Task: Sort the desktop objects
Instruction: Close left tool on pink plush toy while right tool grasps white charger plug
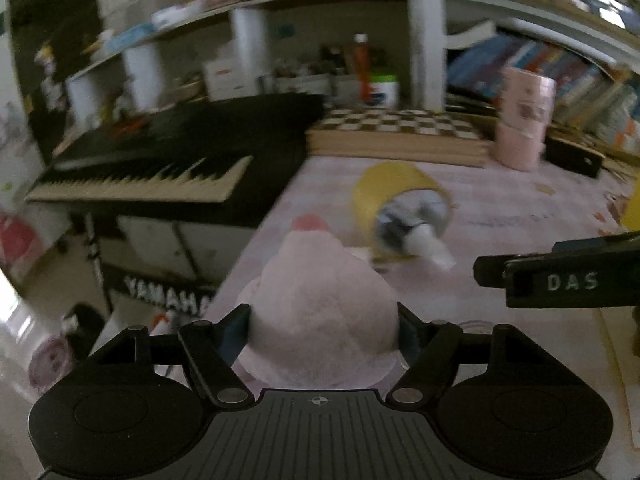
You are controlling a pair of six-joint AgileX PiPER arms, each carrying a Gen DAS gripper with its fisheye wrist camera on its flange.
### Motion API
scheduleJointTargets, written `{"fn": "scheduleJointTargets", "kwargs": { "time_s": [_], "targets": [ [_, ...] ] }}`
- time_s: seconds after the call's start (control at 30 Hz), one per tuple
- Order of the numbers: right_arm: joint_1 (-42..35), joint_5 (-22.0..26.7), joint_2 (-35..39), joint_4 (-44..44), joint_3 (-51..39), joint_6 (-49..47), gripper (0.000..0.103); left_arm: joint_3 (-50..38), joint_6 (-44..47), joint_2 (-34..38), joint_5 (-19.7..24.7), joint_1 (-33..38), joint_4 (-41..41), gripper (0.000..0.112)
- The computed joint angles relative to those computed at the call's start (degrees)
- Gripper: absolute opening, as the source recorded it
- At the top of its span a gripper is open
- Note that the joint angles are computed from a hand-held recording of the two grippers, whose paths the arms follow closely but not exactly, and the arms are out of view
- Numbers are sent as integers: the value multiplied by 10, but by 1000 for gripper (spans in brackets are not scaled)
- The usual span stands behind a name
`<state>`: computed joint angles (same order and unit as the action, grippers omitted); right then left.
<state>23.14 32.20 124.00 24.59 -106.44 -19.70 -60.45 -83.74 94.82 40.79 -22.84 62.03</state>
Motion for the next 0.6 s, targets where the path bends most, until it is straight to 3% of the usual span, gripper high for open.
{"fn": "scheduleJointTargets", "kwargs": {
  "time_s": [0.27,0.47,0.6],
  "targets": [
    [32,83,85,54,-130,-65,74,50,-46,-58,76,8,-23,75],
    [69,133,181,-13,-284,38,68,64,-64,-81,128,5,-31,75],
    [94,135,232,-82,-364,117,66,68,-62,-90,151,0,-40,75]
  ]
}}
